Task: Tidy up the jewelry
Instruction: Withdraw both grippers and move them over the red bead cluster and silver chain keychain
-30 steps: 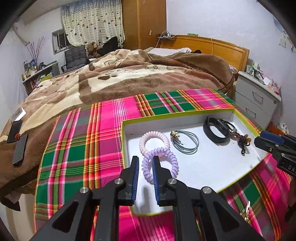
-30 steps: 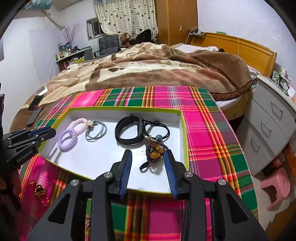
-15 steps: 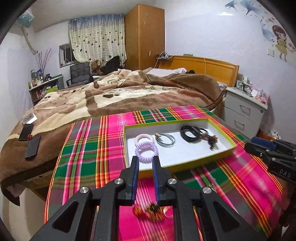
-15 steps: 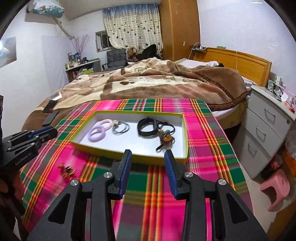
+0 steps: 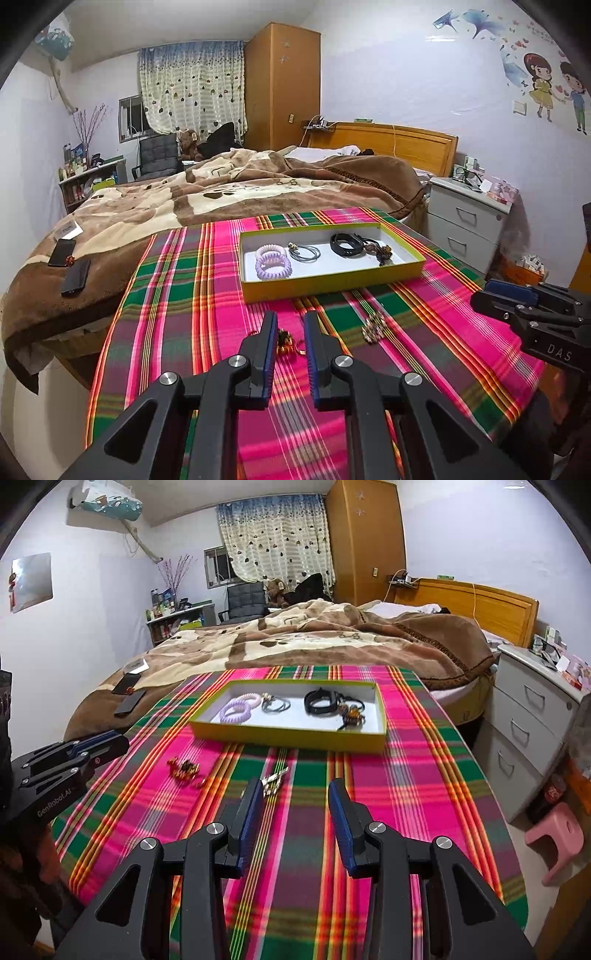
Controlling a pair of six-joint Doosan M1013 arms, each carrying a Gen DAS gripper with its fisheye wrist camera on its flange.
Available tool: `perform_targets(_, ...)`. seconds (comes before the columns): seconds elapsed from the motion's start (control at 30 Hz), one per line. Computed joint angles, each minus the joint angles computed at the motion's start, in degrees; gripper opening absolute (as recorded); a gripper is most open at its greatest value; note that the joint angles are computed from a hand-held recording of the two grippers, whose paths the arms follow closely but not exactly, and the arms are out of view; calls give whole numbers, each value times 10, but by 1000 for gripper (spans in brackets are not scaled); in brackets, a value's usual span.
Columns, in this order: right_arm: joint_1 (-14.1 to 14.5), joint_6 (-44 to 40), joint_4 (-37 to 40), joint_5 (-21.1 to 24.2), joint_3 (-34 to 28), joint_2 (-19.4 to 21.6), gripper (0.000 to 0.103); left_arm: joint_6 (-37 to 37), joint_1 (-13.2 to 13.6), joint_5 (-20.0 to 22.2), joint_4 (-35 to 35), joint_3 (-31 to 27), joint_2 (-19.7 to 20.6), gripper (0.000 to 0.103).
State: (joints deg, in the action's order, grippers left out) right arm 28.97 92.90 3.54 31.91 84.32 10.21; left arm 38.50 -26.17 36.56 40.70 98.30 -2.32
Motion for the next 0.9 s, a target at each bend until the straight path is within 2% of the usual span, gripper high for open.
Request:
perform_targets(0.3, 0, 8, 11, 3, 17, -12, 38, -7, -2, 9, -8, 18, -14, 14)
perform_targets(0.53, 5, 13, 10, 13, 8, -5, 38, -2, 11, -1, -25, 22, -13, 14)
perform_targets(0.9, 12, 17, 11, 42, -18, 21, 39, 47, 34, -12, -85, 18, 1, 14)
